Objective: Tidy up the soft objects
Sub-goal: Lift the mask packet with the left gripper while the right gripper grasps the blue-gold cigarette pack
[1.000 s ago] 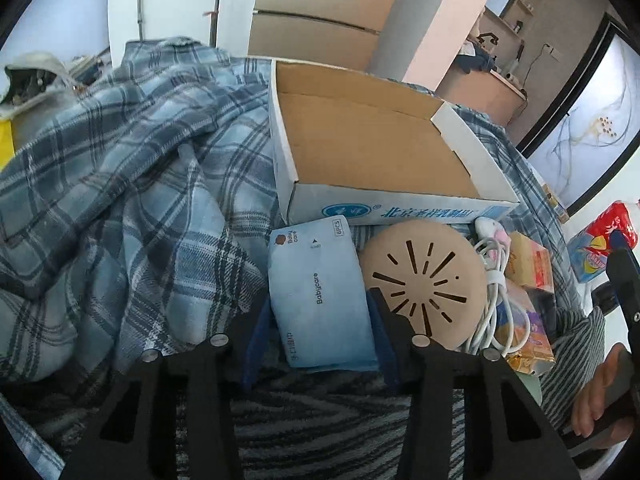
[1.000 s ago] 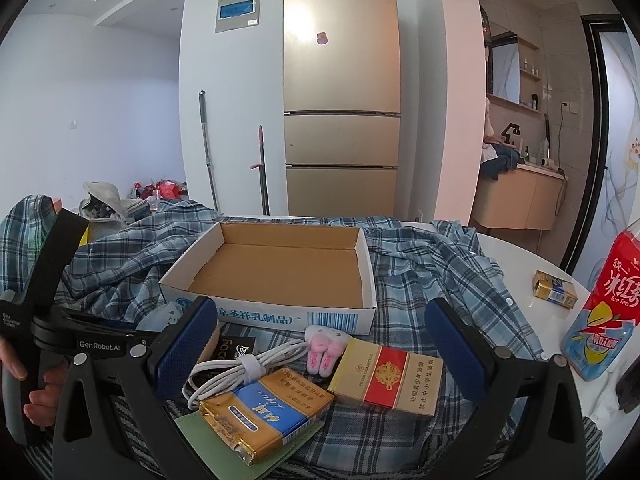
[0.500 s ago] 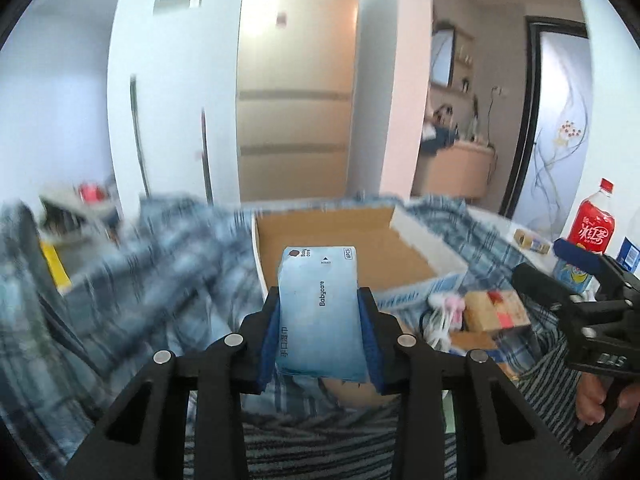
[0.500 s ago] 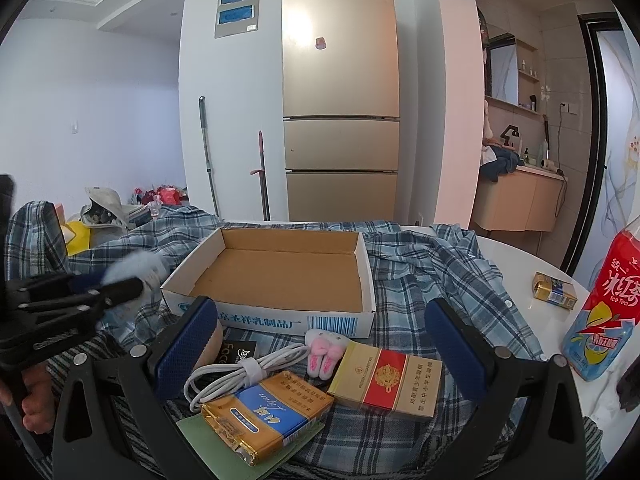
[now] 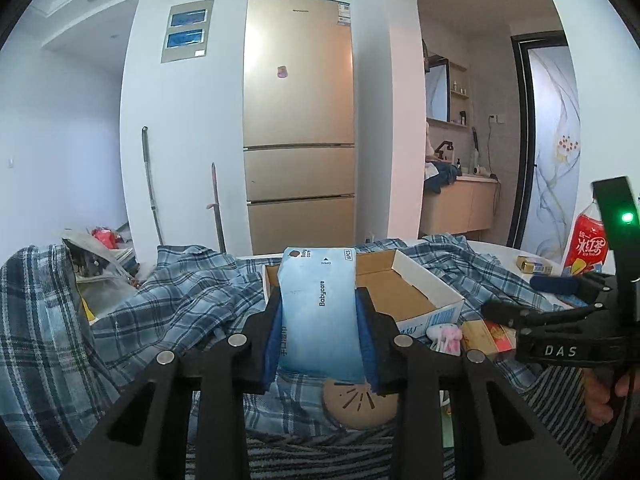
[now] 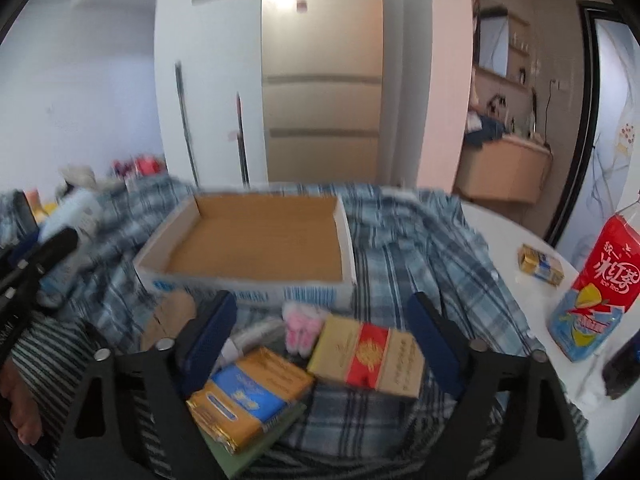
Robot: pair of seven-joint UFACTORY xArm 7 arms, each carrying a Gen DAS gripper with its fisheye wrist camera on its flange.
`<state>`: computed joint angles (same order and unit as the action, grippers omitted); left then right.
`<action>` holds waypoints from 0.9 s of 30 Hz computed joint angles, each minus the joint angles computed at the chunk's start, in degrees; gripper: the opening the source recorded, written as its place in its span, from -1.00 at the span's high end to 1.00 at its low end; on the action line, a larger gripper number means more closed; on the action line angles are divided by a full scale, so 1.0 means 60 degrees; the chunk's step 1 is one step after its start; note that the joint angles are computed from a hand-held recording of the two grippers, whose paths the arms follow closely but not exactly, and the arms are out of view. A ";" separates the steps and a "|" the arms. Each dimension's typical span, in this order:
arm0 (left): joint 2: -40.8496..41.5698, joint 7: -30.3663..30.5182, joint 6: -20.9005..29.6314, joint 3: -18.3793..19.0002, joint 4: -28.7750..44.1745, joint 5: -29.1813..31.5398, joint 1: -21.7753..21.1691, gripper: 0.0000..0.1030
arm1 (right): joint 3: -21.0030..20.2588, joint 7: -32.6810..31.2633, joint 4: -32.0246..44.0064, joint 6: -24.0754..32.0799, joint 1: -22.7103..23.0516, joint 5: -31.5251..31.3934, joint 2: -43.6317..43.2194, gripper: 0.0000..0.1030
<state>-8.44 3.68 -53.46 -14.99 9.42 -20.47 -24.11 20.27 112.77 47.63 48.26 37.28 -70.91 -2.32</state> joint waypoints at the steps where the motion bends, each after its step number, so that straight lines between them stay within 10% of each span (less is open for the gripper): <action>1: 0.0015 0.0016 -0.0086 -0.0037 -0.0008 -0.0083 -0.0017 0.31 | -0.0080 -0.0271 0.0001 -0.0295 -0.0051 0.0323 -0.0001 -0.55; 15: 0.0210 0.0140 -0.0044 0.0055 0.0098 -0.0338 -0.0079 0.31 | -0.0714 -0.2514 0.0392 -0.2663 -0.0362 0.4115 0.1157 -0.39; 27: 0.0221 0.0047 -0.0193 0.0028 0.0045 -0.0244 -0.0067 0.31 | -0.1108 -0.3453 0.1407 -0.1911 0.0188 0.4851 0.1912 -0.39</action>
